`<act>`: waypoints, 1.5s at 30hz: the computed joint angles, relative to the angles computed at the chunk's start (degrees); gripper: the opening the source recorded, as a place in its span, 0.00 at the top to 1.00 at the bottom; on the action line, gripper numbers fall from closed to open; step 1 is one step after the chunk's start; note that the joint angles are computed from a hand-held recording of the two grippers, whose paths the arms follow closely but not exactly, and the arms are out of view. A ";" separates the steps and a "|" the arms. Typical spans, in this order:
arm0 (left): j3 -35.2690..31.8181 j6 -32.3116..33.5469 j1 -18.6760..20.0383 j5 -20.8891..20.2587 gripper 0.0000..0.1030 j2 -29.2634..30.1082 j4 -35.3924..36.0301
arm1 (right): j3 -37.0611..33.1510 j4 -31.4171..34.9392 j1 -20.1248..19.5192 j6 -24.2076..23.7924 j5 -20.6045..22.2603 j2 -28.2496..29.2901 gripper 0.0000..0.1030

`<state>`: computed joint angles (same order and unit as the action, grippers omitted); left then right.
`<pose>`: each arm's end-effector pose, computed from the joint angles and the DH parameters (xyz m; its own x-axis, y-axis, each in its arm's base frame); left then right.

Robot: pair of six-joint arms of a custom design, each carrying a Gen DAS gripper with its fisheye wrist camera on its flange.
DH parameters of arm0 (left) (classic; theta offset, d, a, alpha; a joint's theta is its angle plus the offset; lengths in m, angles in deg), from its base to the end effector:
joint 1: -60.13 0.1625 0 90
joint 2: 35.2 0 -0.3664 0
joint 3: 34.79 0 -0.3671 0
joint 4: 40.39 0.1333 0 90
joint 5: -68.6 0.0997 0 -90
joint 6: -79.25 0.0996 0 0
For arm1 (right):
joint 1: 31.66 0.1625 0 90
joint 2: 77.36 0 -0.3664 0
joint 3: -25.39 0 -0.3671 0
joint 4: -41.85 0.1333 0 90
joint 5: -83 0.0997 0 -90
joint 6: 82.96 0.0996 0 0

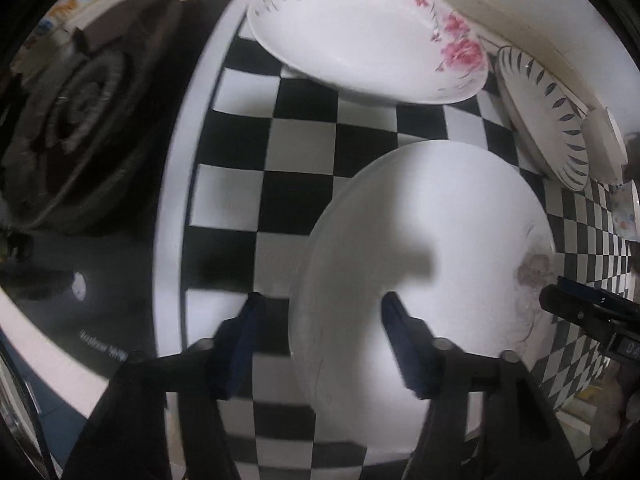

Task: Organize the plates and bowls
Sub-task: 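Close both grippers on the rim of the plain white plate, then lift the white plate with both grippers toward the pink-flower plate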

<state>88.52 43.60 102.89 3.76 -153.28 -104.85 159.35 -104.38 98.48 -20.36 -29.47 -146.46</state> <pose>-0.0516 -0.2869 0.3238 -0.7373 0.3200 -0.5950 0.2475 0.9474 0.2028 0.3122 -0.2226 0.0665 -0.8739 0.3767 0.3071 0.3010 0.9156 -0.2664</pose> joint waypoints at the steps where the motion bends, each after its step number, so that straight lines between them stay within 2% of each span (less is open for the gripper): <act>1: -0.13 0.46 0.69 -0.25 0.49 0.62 -0.28 | 0.34 -1.17 -0.81 -0.34 0.73 0.33 0.39; 3: -0.32 1.56 1.54 -0.89 0.50 1.47 -0.80 | 0.63 -2.92 -2.02 -1.27 1.81 1.17 0.47; 5: -0.49 1.95 1.39 -1.43 0.55 1.73 -0.92 | 1.37 -6.85 -3.31 -2.95 2.93 2.33 0.54; 7: -0.94 2.41 0.80 -2.51 0.62 2.08 -0.92 | 1.35 -8.07 -3.74 -3.54 3.59 2.80 0.65; 8: -1.18 1.96 0.50 -2.65 0.62 2.28 -0.64 | 1.76 -9.60 -4.59 -3.90 4.80 3.10 0.73; 9: -1.54 1.14 0.24 -2.88 0.63 2.32 -0.29 | 1.85 -10.06 -5.08 -4.11 5.41 3.35 0.76; 11: -2.11 -0.52 -0.47 -3.18 0.65 1.93 0.44 | 1.01 -9.61 -4.92 -5.24 4.82 4.27 0.78; 12: -2.46 -1.33 -0.83 -3.50 0.65 1.80 1.04 | 0.78 -9.16 -4.76 -5.55 4.64 4.39 0.83; 14: -3.57 -2.90 -1.57 -4.19 0.66 1.81 2.73 | 1.31 -10.32 -4.88 -6.10 4.50 4.35 0.83; 20: -5.63 -9.25 -8.04 -7.00 0.66 1.32 6.65 | 3.11 -8.85 -3.93 -5.83 4.27 1.42 0.83; 24: -6.86 -14.05 -15.42 -9.97 0.66 1.98 8.30 | 6.02 -6.04 -2.63 -4.90 4.31 -4.67 0.83; 31: -6.51 -18.99 -23.91 -14.58 0.66 4.86 4.80 | 10.77 3.93 0.12 -2.16 2.17 -19.69 0.85; 35: -5.99 -19.46 -27.16 -17.07 0.66 7.29 1.95 | 13.38 12.34 0.90 -0.07 0.55 -30.46 0.85; 37: -5.95 -18.69 -27.36 -17.32 0.66 8.83 0.82 | 14.66 16.56 1.01 0.85 0.00 -35.96 0.85; 42: -4.80 -18.55 -28.82 -18.74 0.66 11.14 -1.42 | 17.11 24.07 0.17 1.47 -0.56 -46.35 0.85; 45: -3.88 -18.84 -29.41 -19.08 0.66 11.02 -1.45 | 18.65 25.48 -0.71 1.13 -0.63 -49.65 0.85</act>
